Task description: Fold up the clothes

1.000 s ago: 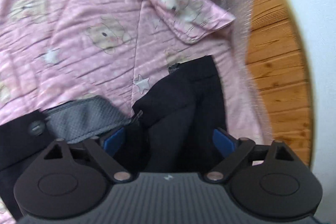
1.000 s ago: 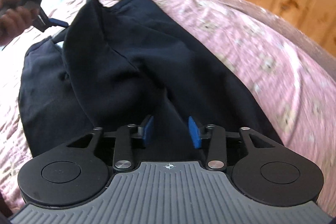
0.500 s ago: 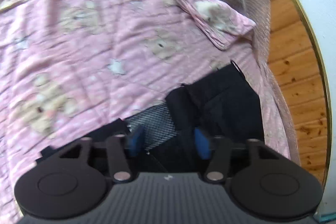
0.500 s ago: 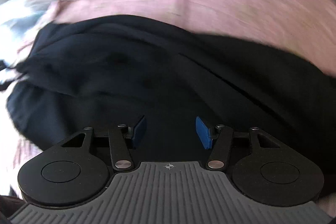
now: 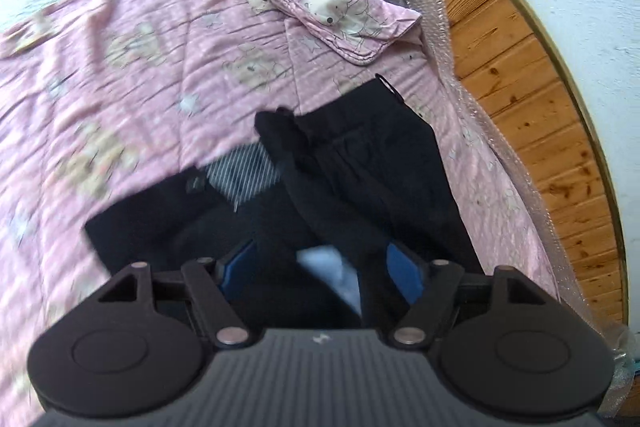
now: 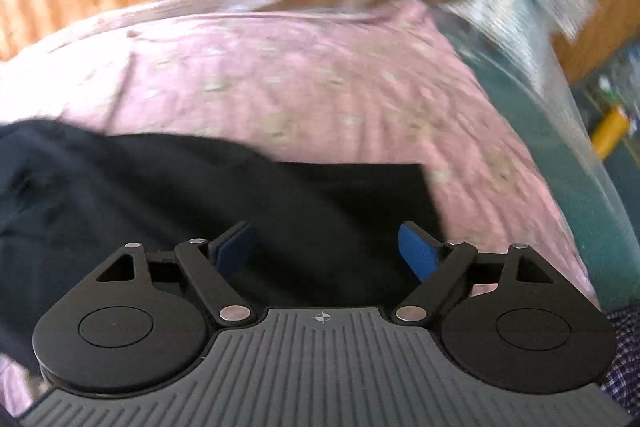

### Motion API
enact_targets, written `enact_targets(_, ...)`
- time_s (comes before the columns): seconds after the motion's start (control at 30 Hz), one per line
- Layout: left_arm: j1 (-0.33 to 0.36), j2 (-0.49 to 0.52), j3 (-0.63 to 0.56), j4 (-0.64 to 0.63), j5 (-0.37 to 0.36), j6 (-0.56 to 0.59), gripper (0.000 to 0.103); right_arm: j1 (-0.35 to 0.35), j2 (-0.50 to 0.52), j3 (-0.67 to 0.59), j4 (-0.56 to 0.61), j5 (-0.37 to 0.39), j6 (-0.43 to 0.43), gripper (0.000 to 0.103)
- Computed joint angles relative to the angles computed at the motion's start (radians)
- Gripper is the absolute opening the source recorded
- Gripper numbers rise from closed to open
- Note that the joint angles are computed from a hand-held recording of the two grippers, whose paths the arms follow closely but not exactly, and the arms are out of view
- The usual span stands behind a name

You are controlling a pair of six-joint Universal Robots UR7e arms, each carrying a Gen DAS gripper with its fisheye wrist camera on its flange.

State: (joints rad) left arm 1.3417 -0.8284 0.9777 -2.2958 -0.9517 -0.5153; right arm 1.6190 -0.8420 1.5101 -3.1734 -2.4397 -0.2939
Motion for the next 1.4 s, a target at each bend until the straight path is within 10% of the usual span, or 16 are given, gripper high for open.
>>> enact_targets(0.13, -0.053, -0.119, 0.257, -0.083, 0.04, -0.146, 0.076, -0.122, -0.111, 0.04, 0.165, 0.213, 0.147, 0.071)
enact_targets(0.3, -0.137, -0.149, 0.415, -0.09, 0.078, -0.292, 0.075, -0.21, -0.134, 0.003, 0.24, 0.535, 0.057, 0.069)
enact_targets(0.4, -0.183, -0.126, 0.43, -0.083, 0.071, -0.317, 0.075, -0.23, -0.097, -0.109, 0.382, 0.604, 0.003, 0.071)
enact_targets(0.47, -0.209, -0.104, 0.421, -0.08, 0.065, -0.312, 0.075, -0.244, -0.068, -0.204, 0.546, 0.639, -0.036, 0.023)
enact_targets(0.5, -0.221, -0.096, 0.415, -0.079, 0.07, -0.304, 0.075, -0.246, -0.053, -0.24, 0.598, 0.642, -0.066, 0.0)
enact_targets(0.67, -0.263, -0.062, 0.392, -0.079, 0.1, -0.273, 0.075, -0.224, -0.02, -0.258, 0.35, 0.522, -0.165, 0.0)
enact_targets(0.73, -0.263, -0.052, 0.383, -0.069, 0.089, -0.289, 0.075, -0.22, 0.001, -0.242, 0.18, 0.462, -0.188, 0.014)
enact_targets(0.87, -0.267, -0.038, 0.383, -0.066, 0.064, -0.307, 0.075, -0.238, -0.101, -0.088, 0.114, 0.599, -0.146, 0.027)
enact_targets(0.97, -0.261, -0.02, 0.383, -0.07, 0.02, -0.328, 0.076, -0.251, -0.233, 0.051, 0.301, 0.773, -0.261, 0.043)
enact_targets(1.13, -0.248, 0.038, 0.344, -0.091, -0.093, -0.323, 0.076, -0.24, -0.257, 0.1, 0.483, 0.64, -0.492, 0.054)
enact_targets(1.2, -0.247, 0.078, 0.305, -0.086, -0.131, -0.301, 0.076, -0.243, -0.242, 0.067, 0.567, 0.6, -0.514, 0.049)
enact_targets(1.27, -0.246, 0.117, 0.263, -0.084, -0.154, -0.288, 0.076, -0.236, -0.231, 0.039, 0.649, 0.555, -0.561, 0.0)
enact_targets(1.4, -0.235, 0.191, 0.174, -0.111, -0.2, -0.296, 0.079, -0.204, -0.307, 0.129, 0.597, 0.551, -0.718, 0.0)
